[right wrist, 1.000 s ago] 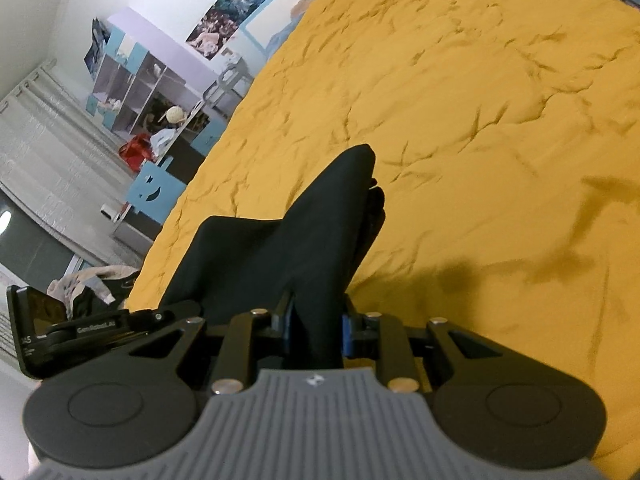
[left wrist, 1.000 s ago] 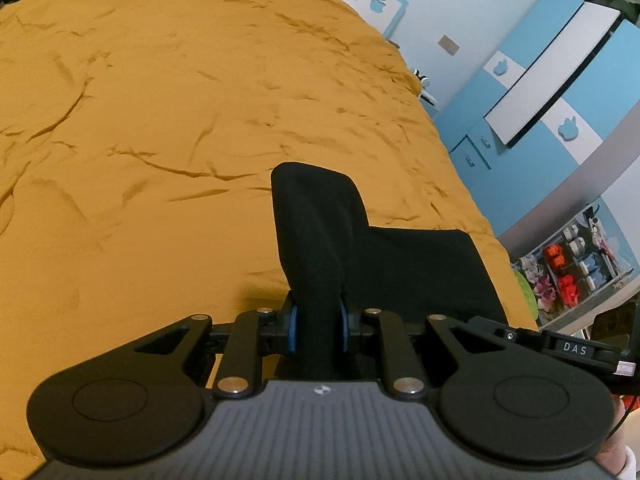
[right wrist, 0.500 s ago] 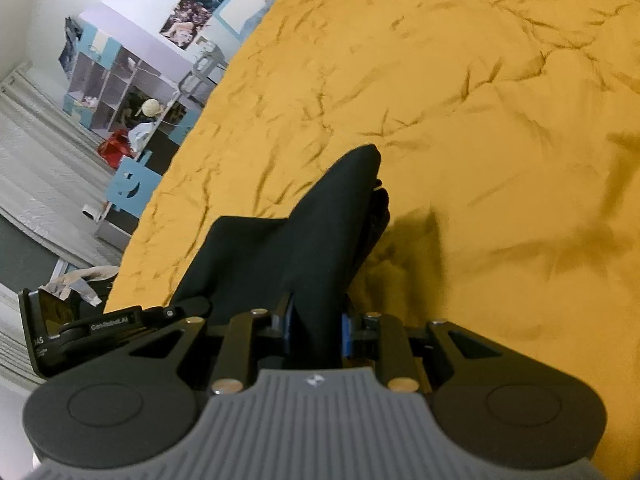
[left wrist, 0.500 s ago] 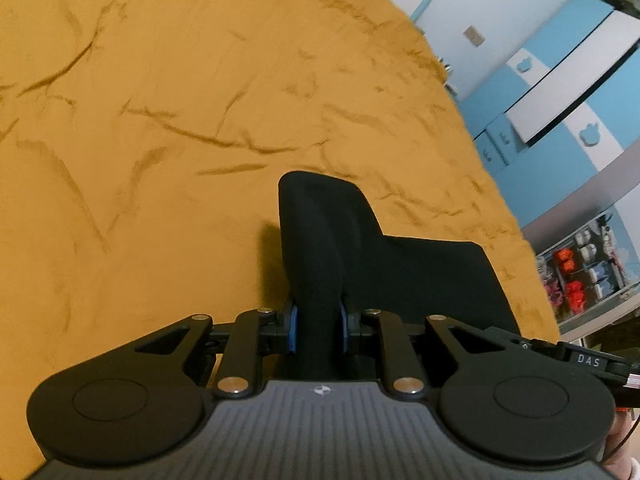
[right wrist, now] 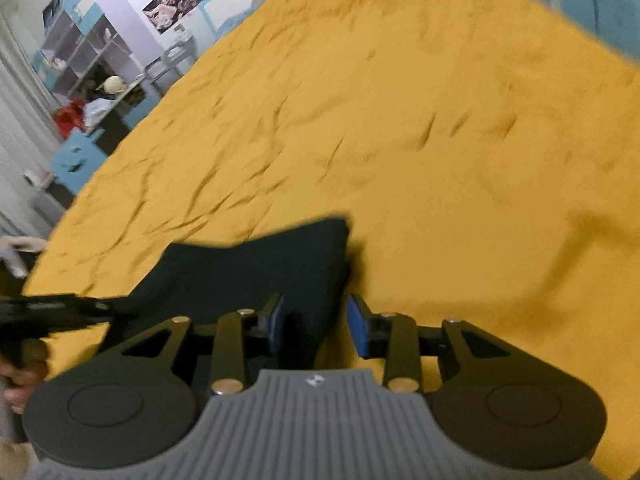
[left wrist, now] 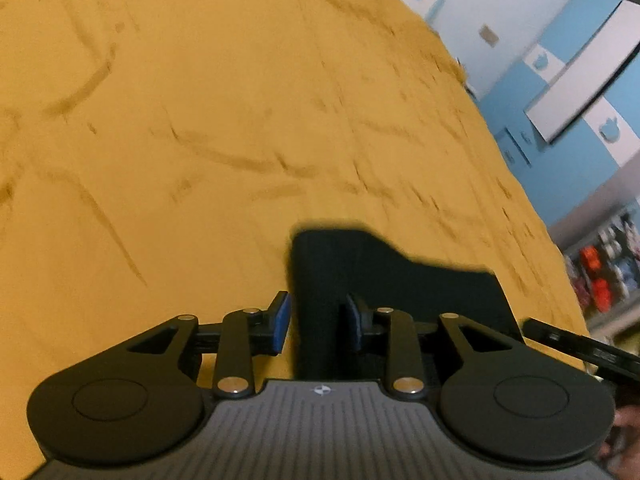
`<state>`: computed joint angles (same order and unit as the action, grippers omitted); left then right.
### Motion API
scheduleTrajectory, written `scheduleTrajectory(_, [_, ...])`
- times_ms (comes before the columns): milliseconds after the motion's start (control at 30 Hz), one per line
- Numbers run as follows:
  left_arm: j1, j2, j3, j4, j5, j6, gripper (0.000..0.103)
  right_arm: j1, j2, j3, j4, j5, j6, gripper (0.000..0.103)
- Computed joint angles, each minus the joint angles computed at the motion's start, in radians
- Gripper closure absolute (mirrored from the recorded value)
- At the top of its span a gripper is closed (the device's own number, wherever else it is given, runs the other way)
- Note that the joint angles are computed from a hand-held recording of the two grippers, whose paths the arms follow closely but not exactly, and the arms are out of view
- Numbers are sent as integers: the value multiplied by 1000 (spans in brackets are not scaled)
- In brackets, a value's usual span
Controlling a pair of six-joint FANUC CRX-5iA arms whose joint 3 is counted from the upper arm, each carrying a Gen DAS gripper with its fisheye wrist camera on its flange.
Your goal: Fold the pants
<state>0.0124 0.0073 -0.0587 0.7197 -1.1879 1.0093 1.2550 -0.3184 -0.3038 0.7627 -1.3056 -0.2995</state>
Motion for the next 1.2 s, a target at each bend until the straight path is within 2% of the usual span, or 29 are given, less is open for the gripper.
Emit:
scheduleTrajectory(67, [-6, 3, -11, 61, 15, -42, 75, -27, -14, -20, 28, 65, 6, 84])
scheduleTrajectory(133, [-33, 8, -8, 88, 17, -99, 76, -65, -1, -14, 17, 122, 45, 87])
scheduleTrajectory(200, [-67, 20, 18, 47, 23, -112, 79, -103, 32, 6, -13, 151, 96, 89])
scheduleTrajectory(300, [-104, 60, 70, -44, 22, -68, 85, -147, 72, 20, -51, 158, 121, 95])
scheduleTrajectory(367, [-112, 66, 72, -92, 61, -40, 90, -163, 89, 19, -58, 147, 128, 103])
scheduleTrajectory(500, [-105, 81, 63, -125, 94, 11, 97, -189, 107, 6, -78, 147, 147, 103])
scheduleTrajectory(667, [-108, 66, 62, -168, 123, 43, 97, -208, 121, 4, -87, 135, 162, 103])
scheduleTrajectory(733, [-131, 63, 92, -245, 162, 105, 96, -203, 128, 15, -81, 109, 170, 103])
scheduleTrajectory(800, [-123, 50, 97, -271, 176, 138, 95, -188, 135, 30, -73, 59, 170, 103])
scheduleTrajectory(933, [-88, 7, 69, -207, 155, 67, 95, -137, 95, 18, -37, 27, 130, 103])
scheduleTrajectory(1000, [-74, -34, 42, -171, 137, 10, 95, -97, 82, 20, -12, 7, 120, 100])
scheduleTrajectory(1200, [-70, -130, -26, -132, 85, -71, 95, 23, 93, 53, 32, -41, 132, 99])
